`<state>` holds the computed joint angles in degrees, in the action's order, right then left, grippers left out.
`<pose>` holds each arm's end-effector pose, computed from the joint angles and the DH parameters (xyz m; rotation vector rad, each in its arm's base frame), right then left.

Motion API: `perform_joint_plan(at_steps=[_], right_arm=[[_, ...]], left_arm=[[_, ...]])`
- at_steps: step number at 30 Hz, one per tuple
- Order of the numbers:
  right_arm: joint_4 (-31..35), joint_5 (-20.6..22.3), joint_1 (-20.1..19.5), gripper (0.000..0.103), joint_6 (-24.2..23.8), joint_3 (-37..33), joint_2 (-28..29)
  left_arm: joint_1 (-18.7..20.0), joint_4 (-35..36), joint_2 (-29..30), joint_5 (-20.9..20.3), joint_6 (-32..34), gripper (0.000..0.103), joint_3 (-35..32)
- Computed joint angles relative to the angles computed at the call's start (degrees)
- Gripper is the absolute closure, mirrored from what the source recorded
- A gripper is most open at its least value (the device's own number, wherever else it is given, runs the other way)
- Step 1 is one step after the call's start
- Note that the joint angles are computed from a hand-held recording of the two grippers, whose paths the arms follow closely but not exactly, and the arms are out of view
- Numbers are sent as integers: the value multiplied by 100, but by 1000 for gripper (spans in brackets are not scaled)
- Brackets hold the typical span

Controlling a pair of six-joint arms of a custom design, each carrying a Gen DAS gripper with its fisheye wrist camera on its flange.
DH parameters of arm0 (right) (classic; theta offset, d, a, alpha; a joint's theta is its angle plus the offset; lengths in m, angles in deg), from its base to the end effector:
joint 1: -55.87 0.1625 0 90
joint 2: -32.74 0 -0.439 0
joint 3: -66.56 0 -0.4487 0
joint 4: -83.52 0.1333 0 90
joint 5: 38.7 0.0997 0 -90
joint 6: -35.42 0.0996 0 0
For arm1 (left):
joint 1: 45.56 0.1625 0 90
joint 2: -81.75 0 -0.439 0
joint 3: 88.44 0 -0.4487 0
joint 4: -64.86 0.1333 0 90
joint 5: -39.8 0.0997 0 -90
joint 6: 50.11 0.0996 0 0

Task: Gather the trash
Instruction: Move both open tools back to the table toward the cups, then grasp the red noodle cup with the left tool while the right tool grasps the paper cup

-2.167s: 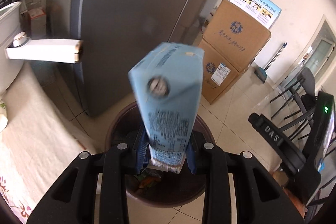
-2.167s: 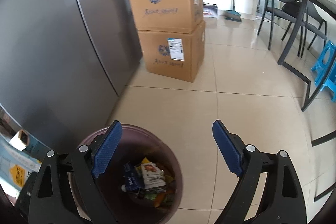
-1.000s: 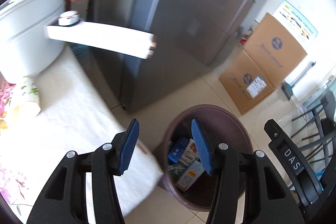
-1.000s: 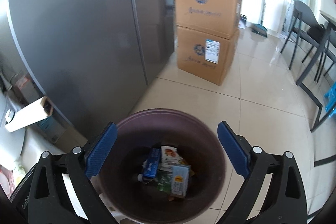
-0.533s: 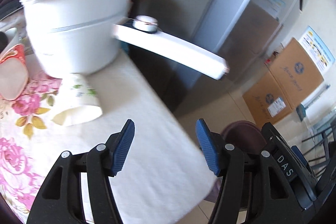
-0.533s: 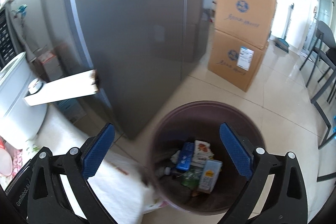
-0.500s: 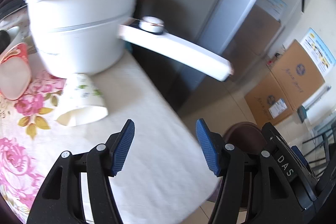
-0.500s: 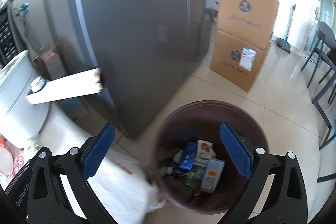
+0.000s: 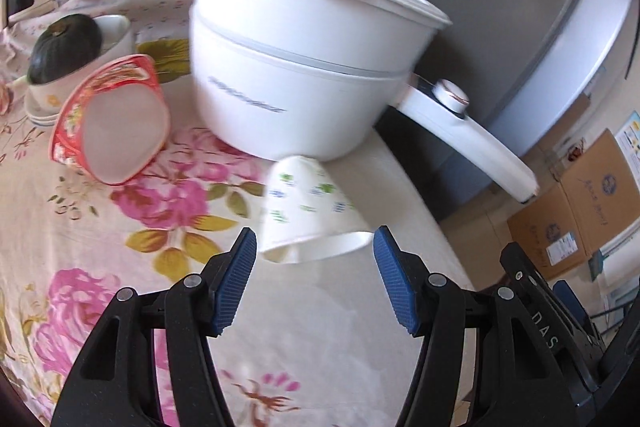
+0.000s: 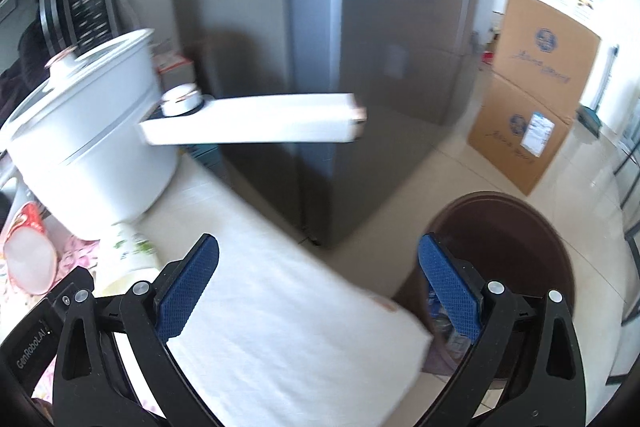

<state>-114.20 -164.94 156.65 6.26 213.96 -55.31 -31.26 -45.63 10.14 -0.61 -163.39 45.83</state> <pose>0.1423 -0.3495 0.2364 0.4585 -2.2318 0.8815 -0.3118 -0.2953 0.0657 -0.3460 2.2633 -1.1061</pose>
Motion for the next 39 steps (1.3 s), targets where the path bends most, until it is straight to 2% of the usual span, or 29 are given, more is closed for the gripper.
perform_joint_plan(at_steps=[5,13,21,24,26,29,30,32,33,34,36,39], right_arm=[[21,21,277,7,246,-33,409],[136,75,653,7,203,-212,1279],[1014,12,1012,7,29,-615,1833],[1508,-143,1095,7,236,-833,2001],[1511,-149,1128,7,212,-901,2085],[1629,-158,1160,7,331,-994,2193],[1736,-117,1145,7,394,-1027,2204],[1912,20,1071,8,392,-1060,2177],[2020,83,1054,11,395,-1062,2178],[2086,99,1028,21,368,-1074,2184],[2233,117,1009,21,378,-1089,2204],[2039,186,1028,24,305,-1048,2218]], left_arm=[[-134,762,-580,-119,-638,43,263],[-500,2303,-1547,-420,-1655,43,540],[-890,3313,-2416,-798,-2310,40,883],[-879,3579,-2529,-851,-2377,40,894],[-933,3869,-2566,-893,-2543,40,853],[-1070,4152,-2852,-877,-2855,34,914],[-1091,4215,-2945,-847,-2903,28,926],[-1085,4343,-3050,-739,-2835,16,911],[-1046,4393,-3039,-704,-2690,11,875],[-969,4357,-3045,-656,-2375,8,850],[-724,4143,-3030,-595,-1511,7,807],[-410,4061,-3069,-602,-756,7,757]])
